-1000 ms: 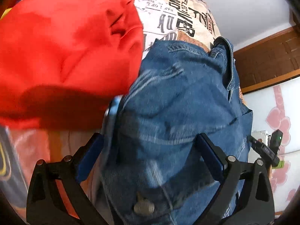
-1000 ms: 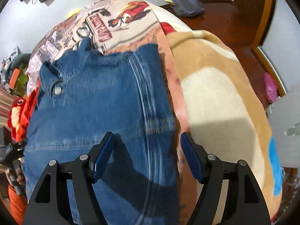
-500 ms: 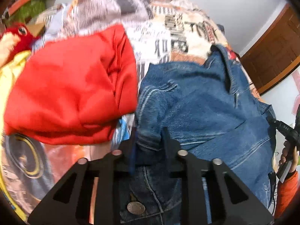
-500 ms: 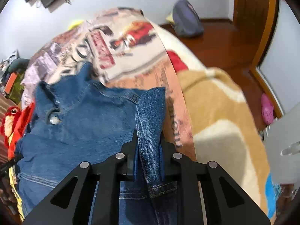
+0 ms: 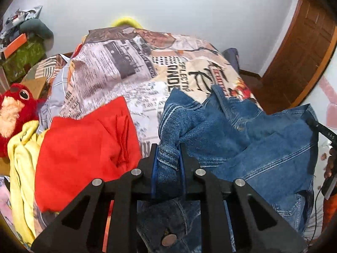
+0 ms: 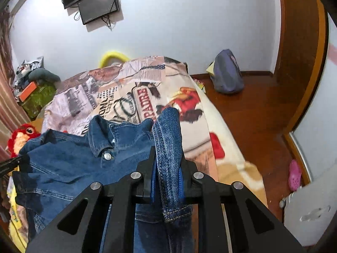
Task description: Fold large clothes
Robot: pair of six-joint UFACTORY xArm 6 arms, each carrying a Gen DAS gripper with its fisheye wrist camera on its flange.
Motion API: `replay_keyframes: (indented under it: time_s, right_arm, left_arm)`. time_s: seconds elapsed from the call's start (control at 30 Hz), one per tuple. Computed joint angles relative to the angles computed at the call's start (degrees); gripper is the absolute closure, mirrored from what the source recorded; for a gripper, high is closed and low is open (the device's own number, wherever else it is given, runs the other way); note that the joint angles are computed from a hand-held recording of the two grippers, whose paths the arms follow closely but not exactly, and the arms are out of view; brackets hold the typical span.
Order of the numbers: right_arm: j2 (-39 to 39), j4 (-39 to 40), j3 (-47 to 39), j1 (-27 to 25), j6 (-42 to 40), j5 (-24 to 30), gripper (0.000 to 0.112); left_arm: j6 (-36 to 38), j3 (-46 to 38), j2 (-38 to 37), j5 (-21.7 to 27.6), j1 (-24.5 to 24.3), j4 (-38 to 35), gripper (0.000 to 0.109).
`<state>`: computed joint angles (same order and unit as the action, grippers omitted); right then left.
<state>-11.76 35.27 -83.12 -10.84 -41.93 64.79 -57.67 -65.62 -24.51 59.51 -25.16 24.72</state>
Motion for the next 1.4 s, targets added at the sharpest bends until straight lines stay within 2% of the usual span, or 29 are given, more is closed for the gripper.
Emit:
replay_keyframes:
  time_s: [0.17,0.27,0.33,0.37,0.43,0.53,0.6,0.7,0.77,0.9,1.0,1.1,1.13,1.17,1.3,1.4]
  right_arm:
    - [4.87,-9.04,1.83,5.16,6.31,-8.46,0.098]
    - [8.92,-12.75,1.84,5.79,9.07,-9.2,0.096]
    - [10.83,-14.46,2.05,5.81,10.29,-8.88,0.093]
    - [11.19,-14.59,2.79,5.62,10.55,-9.36,0.09]
    - [11.52,-15.66,3.36,5.3,11.71,-9.31,0.083]
    - [10.26,-19.08,3.5,5.07,14.1,-9.61,0.065]
    - [9.91,-20.69,1.95,4.63,13.94,-7.25,0.063]
    - [7.59,-22.33,1.1,4.28,11.76,-4.04,0.063]
    - [4.14,-21.47,2.87,3.84,8.46,-4.0,0.063]
    - [-3.38,-17.8,6.03,2.06,0.93,-2.99,0.061]
    - [-7.27,-14.74,6.86,0.21,-2.81,0.63,0.051]
    - [-10.88,-12.3,8.14,-1.94,-6.18,4.57,0.05]
    - [-12.29,-11.84,8.78,-2.77,-7.37,5.92,0.05]
    - [-13.12,-11.66,9.31,-3.12,-7.91,6.52,0.05]
    - [-17.23,-10.96,12.61,-5.48,-10.54,8.81,0.05]
    - [-19.24,-11.32,14.41,-7.24,-13.18,10.25,0.05]
  left_arm:
    - [2.06,0.99,4.32,0.65,4.1,0.56,0.09]
    - [2.43,2.15,6.06,2.32,5.57,2.89,0.09]
    - [1.37,1.94,7.91,6.29,5.84,6.0,0.09]
    - [1.35,2.38,8.12,6.87,6.41,6.11,0.09]
    - [2.69,4.71,7.08,4.92,8.51,3.34,0.09]
    - [3.37,7.72,3.87,2.27,9.96,0.01,0.09]
    - [3.36,7.85,2.21,2.72,9.38,-0.53,0.09]
    - [2.74,6.02,1.19,5.14,6.76,-0.36,0.083]
    - [2.2,4.59,0.27,7.15,4.18,1.02,0.073]
    - [0.77,1.6,-0.79,10.76,-0.92,4.38,0.064]
    - [-1.17,-0.23,-2.04,13.44,-4.99,6.64,0.06]
    - [-2.79,-1.96,-3.12,17.48,-9.89,9.6,0.053]
    - [-3.17,-2.19,-3.38,18.59,-11.1,10.34,0.047]
    - [-3.73,-2.32,-3.98,20.57,-13.3,11.57,0.041]
    - [-5.65,-1.07,-6.73,25.04,-18.38,12.51,0.03]
    - [-8.54,2.64,-10.97,26.19,-21.54,11.51,0.03]
